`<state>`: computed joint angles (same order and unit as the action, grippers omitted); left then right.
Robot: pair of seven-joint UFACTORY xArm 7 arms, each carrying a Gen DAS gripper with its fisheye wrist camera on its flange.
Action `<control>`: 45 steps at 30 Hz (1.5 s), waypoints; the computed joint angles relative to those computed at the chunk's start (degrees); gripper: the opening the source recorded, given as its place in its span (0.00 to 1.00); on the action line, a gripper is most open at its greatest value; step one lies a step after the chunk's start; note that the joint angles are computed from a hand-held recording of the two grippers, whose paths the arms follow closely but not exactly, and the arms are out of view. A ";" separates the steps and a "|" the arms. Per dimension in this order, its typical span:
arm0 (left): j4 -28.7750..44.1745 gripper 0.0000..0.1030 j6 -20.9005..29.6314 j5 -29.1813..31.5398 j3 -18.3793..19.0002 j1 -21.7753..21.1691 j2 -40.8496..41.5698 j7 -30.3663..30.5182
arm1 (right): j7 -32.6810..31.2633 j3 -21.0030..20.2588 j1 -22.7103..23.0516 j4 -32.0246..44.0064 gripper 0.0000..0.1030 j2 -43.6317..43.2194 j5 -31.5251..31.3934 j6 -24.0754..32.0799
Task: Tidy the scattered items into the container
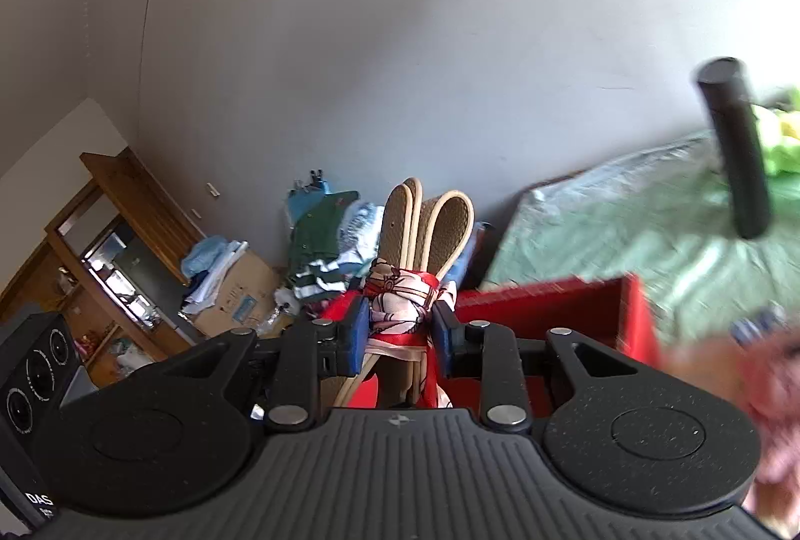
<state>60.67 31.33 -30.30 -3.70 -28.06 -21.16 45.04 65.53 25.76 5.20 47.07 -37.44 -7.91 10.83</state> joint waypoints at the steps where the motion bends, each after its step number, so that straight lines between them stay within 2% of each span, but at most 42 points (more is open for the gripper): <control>1: 1.99 0.40 1.74 0.36 0.74 0.42 1.80 0.10 | -1.07 -0.90 0.83 1.30 0.28 1.92 0.16 0.28; 5: 5.76 0.40 9.21 0.55 1.97 3.53 6.20 0.94 | -4.57 -3.70 4.36 7.44 0.28 11.11 1.22 4.19; 10: 6.69 0.40 14.83 3.18 -0.22 7.28 10.90 0.92 | -7.77 -7.54 9.90 11.07 0.28 18.32 3.58 10.96; 13: 7.84 0.39 16.40 4.60 -1.18 8.70 13.67 1.75 | -8.43 -9.65 12.10 11.10 0.28 20.90 5.59 11.82; 21: 15.03 0.39 25.40 5.07 -2.77 11.89 21.23 2.84 | -10.70 -13.38 14.98 11.90 0.27 24.77 10.89 14.28; 25: 20.78 0.39 29.42 6.93 -3.77 12.82 27.53 0.76 | -14.44 -14.85 15.66 13.37 0.27 26.84 14.26 17.30; 32: 26.63 0.40 35.38 12.17 -5.21 12.66 33.15 -4.44 | -18.40 -15.74 15.69 15.56 0.27 29.76 19.06 22.61; 35: 30.84 0.41 40.72 13.59 -5.54 12.41 36.17 -6.86 | -18.96 -15.42 15.40 17.70 0.27 30.86 17.83 26.66; 39: 34.62 0.41 45.31 16.05 -5.79 11.67 38.86 -8.84 | -19.12 -15.06 15.37 19.69 0.28 32.37 16.69 30.75; 45: 36.44 0.41 47.13 15.66 -6.13 11.51 40.16 -10.47 | -14.33 -14.55 15.18 19.68 0.29 32.08 12.57 32.55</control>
<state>97.12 78.46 -14.64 -9.83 -16.55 19.00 34.58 51.20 11.21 20.38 66.75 -5.36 4.66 43.38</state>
